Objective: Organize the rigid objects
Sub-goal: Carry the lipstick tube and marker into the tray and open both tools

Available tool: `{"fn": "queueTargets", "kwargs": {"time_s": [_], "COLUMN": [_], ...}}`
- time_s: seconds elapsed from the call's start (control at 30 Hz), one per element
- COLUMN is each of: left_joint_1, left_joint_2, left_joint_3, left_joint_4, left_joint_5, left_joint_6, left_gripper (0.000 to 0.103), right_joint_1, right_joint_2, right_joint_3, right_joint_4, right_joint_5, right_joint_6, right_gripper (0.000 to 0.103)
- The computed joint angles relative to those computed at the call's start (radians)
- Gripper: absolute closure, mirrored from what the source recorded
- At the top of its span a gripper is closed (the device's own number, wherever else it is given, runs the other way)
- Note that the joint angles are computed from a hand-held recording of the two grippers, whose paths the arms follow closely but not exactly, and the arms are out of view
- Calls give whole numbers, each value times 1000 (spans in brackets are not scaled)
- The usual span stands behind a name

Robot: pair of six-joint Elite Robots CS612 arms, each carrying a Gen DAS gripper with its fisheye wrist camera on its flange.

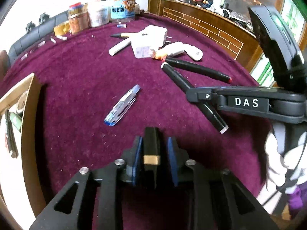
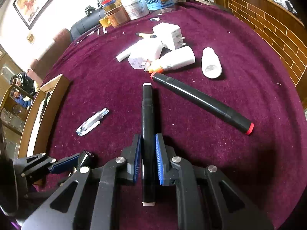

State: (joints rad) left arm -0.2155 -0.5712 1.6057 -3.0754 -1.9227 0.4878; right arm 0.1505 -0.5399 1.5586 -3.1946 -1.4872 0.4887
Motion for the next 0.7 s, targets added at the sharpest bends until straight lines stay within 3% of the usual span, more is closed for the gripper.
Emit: {"fn": "queueTargets", "kwargs": {"time_s": [0.03,0.07,0.1,0.17,0.33,0.5,0.6,0.7], "left_joint_1": [-10,-10,-5,20,102,185,221,253], "left_joint_2": [0,-1,-3,-13,-42,-51,-44,-31], "left_joint_3": [14,16,12,-3,10,0,-23,-60], "left_joint_4": [-43,-46,-23,59,28,-45,-83,-112], "left_joint_5": [33,35,12,-78,-247,-334,-337,-264], "left_joint_6": [3,2,-2,-31,-118,-245,-311,-372], "left_gripper": [80,89,89,89,89,89,89,89], "right_joint_1": [2,5,11,18,13,19,26,40], "right_joint_2": [1,1,1,2,-8,-17,-20,-16], "right_joint_3": [-2,-5,-13,-21,9,17,2,-34], "right_joint_4": [3,8,22,39,-33,-108,-119,-101], "right_joint_5": [-9,-22,-45,-73,-31,24,87,154], "right_joint_6": [2,-1,-16,-46,-31,-25,-29,-53], "right_gripper": [90,90,90,90,91,91,91,90]}}
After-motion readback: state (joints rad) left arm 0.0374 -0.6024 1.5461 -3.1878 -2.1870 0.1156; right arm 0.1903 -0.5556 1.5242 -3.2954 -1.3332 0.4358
